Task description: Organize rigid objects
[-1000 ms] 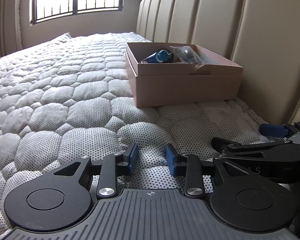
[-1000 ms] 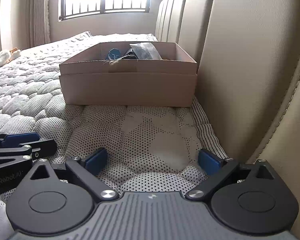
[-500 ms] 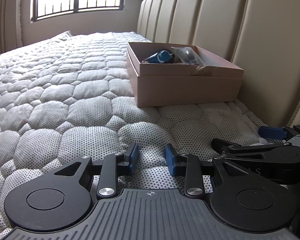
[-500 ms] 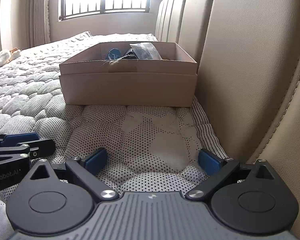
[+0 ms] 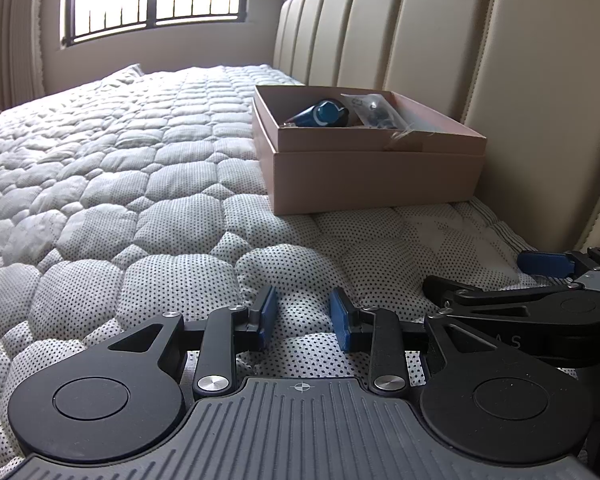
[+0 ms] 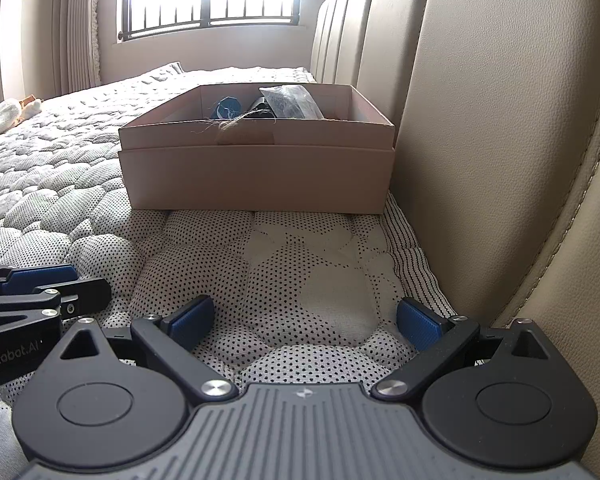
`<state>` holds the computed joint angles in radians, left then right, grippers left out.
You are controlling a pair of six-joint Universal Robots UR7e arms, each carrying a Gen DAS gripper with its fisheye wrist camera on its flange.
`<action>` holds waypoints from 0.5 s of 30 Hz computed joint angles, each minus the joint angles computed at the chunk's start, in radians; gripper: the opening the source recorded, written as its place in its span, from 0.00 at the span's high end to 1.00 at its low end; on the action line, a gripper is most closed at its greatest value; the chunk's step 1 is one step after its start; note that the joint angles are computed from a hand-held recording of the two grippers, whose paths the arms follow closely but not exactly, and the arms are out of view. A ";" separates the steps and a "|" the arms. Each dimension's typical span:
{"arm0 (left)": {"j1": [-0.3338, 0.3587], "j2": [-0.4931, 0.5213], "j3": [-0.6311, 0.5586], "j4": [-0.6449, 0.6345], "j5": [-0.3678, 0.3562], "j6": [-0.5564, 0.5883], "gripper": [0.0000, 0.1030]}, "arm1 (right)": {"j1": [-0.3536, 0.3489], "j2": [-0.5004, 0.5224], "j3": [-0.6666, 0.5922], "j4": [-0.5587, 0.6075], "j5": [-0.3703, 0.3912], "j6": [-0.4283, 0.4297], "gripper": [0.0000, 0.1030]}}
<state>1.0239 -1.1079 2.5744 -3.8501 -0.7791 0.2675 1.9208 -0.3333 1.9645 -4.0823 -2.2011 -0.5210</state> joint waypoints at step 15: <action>0.000 0.000 0.000 -0.001 0.002 0.007 0.67 | 0.000 0.000 0.000 0.001 0.000 0.000 0.05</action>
<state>1.0242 -1.1080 2.5746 -3.8512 -0.7770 0.2745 1.9210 -0.3337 1.9643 -4.0817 -2.2014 -0.5211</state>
